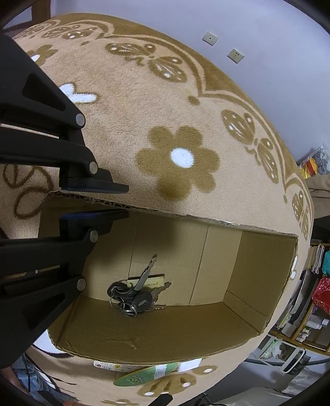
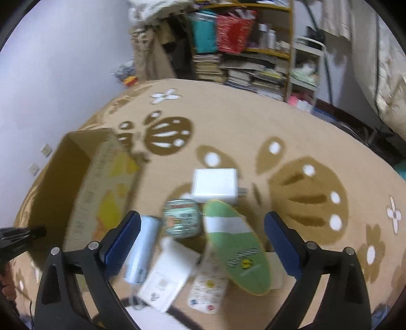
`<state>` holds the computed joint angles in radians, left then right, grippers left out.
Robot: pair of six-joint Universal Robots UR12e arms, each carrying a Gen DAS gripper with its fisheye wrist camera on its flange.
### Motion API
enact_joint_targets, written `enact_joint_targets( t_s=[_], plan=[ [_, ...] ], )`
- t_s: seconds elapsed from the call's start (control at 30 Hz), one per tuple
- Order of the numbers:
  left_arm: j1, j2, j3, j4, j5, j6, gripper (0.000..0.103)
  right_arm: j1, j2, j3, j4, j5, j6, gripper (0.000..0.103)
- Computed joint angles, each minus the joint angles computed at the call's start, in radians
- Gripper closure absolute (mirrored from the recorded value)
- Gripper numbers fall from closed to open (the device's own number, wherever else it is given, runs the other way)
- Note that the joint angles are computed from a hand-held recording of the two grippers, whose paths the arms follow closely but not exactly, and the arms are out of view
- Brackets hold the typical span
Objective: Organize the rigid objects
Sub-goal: 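Lower the right tool onto the green Pochacco board and grasp it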
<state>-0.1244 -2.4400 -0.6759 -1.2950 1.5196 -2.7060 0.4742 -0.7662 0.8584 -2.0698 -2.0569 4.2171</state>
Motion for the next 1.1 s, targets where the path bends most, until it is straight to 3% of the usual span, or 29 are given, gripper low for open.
enact_joint_targets(
  t_s=[0.1, 0.27, 0.57, 0.63, 0.7, 0.87, 1.1],
  plan=[
    [-0.001, 0.0, 0.0, 0.001, 0.004, 0.001, 0.092, -0.008, -0.012, 0.035, 0.011, 0.017, 0.04, 0.001],
    [-0.002, 0.003, -0.006, 0.009, 0.006, 0.008, 0.091, -0.012, 0.0, 0.018, 0.117, 0.032, 0.051, 0.001],
    [-0.001, 0.001, -0.004, 0.008, 0.005, 0.008, 0.091, -0.012, 0.028, -0.008, 0.182, 0.063, 0.01, 0.001],
    [-0.001, 0.002, -0.006, 0.009, 0.003, 0.009, 0.092, -0.012, 0.033, -0.016, 0.199, 0.068, 0.004, 0.004],
    [-0.001, 0.002, -0.007, 0.01, 0.004, 0.009, 0.092, -0.012, 0.031, -0.006, 0.182, 0.073, 0.002, 0.017],
    [-0.002, 0.003, -0.011, 0.015, 0.009, 0.011, 0.092, -0.011, 0.043, -0.024, 0.22, 0.07, -0.002, 0.028],
    [-0.003, 0.005, -0.013, 0.016, 0.009, 0.01, 0.092, -0.015, 0.028, 0.013, 0.164, 0.076, 0.013, 0.029]
  ],
)
